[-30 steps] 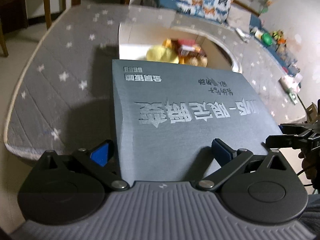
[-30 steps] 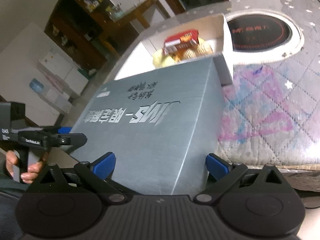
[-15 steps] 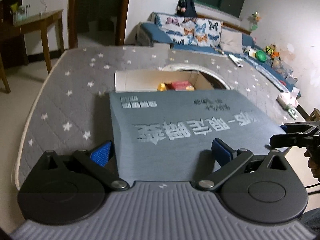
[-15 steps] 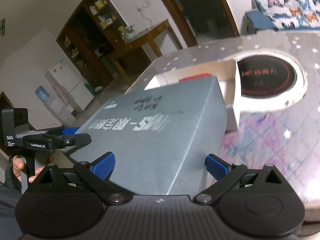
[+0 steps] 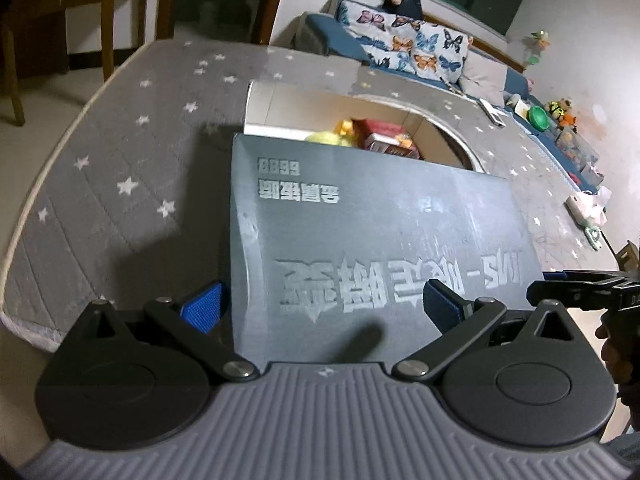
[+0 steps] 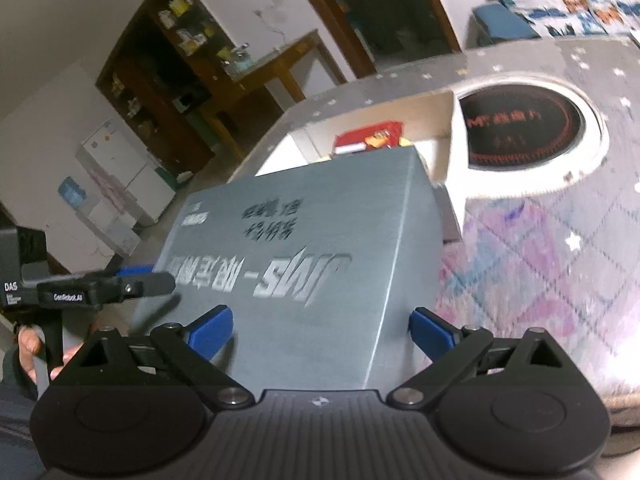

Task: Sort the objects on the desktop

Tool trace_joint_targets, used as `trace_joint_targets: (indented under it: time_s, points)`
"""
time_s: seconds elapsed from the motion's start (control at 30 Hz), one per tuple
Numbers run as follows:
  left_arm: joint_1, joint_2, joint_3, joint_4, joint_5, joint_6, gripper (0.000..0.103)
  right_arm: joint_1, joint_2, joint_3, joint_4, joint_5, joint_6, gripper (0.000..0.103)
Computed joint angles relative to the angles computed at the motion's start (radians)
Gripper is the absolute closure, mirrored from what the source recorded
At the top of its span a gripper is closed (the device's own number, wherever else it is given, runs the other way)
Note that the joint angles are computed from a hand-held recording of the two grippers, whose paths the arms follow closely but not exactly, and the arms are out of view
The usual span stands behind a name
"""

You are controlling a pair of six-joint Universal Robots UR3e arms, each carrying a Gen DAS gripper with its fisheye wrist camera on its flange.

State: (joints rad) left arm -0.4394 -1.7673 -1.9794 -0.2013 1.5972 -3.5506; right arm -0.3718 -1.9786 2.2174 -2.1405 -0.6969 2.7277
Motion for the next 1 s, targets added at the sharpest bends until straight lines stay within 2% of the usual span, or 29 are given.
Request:
trace_joint_targets:
  time_s: [0.17,0.27,0.5,0.6,0.83,1.0]
  points:
    - [0.011,-0.040,-0.003,0.033,0.003,-0.002,0.000,0.020,0.049,0.038,-0.103,-0.017,0.033,0.006]
    - [0.033,-0.052,-0.023,0.042,-0.025,-0.011,0.001,0.034,0.070,0.053,-0.171,-0.030,0.049,0.007]
    - [0.044,-0.084,-0.034,0.078,-0.026,-0.004,0.002,0.045,0.111,0.070,-0.213,-0.047,0.060,0.009]
    - [0.046,-0.073,-0.034,0.068,-0.032,-0.004,0.007,0.053,0.128,0.069,-0.246,-0.053,0.069,0.009]
    - [0.055,0.026,-0.058,0.030,-0.073,-0.009,0.008,0.045,0.078,0.069,-0.201,-0.054,0.061,0.009]
    - [0.015,0.089,-0.009,-0.015,-0.007,0.006,0.008,0.014,-0.032,0.040,-0.076,-0.029,0.023,0.009]
